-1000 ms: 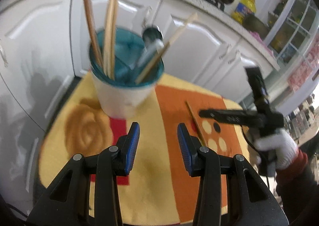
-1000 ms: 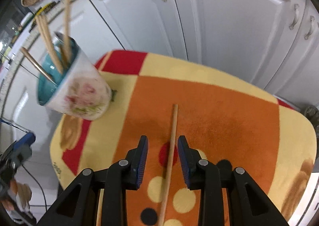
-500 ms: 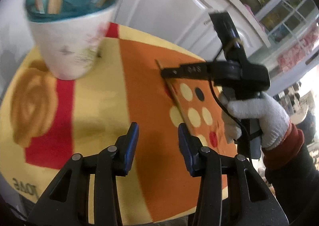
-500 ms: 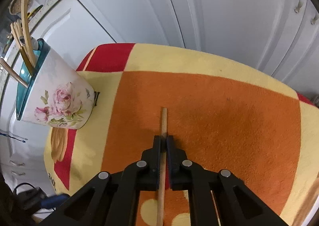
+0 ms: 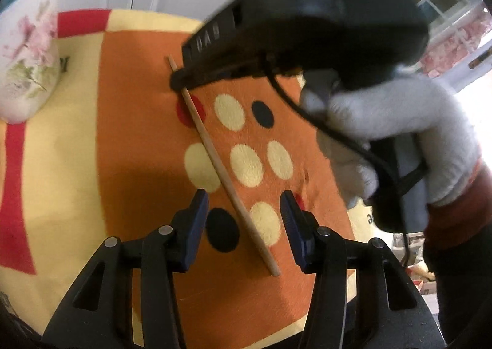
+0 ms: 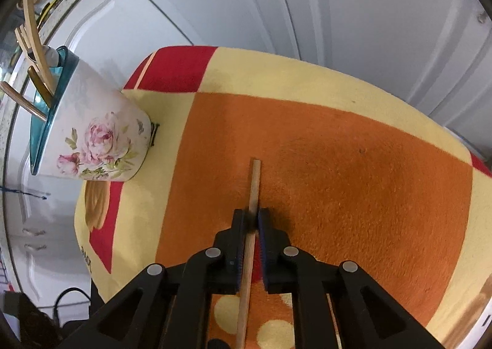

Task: Organize utensils
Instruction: 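Grasp a wooden chopstick with the right tool while the left tool grasps another chopstick, then lift both chopsticks and carry them with both tools to the floral holder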

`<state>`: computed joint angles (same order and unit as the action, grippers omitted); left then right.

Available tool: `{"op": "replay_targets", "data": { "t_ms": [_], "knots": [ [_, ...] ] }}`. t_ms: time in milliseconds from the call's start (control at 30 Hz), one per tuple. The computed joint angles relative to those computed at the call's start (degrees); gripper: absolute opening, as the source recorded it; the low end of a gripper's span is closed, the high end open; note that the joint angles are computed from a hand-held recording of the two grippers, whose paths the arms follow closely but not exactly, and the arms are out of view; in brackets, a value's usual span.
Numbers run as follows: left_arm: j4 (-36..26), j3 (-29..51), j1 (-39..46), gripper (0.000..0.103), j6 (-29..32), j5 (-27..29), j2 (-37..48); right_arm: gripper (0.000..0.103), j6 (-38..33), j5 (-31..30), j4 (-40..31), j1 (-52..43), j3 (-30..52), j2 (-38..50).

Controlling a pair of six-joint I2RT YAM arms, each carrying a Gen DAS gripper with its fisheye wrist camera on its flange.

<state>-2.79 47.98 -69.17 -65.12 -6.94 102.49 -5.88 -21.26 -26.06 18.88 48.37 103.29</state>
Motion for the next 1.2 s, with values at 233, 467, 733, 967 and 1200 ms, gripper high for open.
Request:
{"op": "replay_targets", "data": {
  "t_ms": [233,467,733,967,1200],
  "knots": [
    [-5.0,6.4,0.1,0.023,-1.5,-1.0,6.0,0.008,-1.7,-0.8,-0.4,-0.5,0.4,0.6],
    [-3.6,-0.2,1.7,0.007,-0.1,0.0,1.1,0.023,-0.2,0.7,-0.4,0.9,-1.3,-1.7],
    [-1.7,-7.1,2.6,0.006,0.2,-0.4,-4.4,0.017,3.4,9.9,6.9,8.8,-7.1,-6.3],
    [-0.9,-11.3,1.5,0.006,0.3,-2.0,-9.6,0.009,5.7,6.3,9.8,6.1,-12.4,-13.4],
    [-13.4,-13.7,-1.8,0.005,1.5,-12.1,-24.8,0.008,6.7,0.3,1.0,6.0,-11.8,-31.7]
  ]
}}
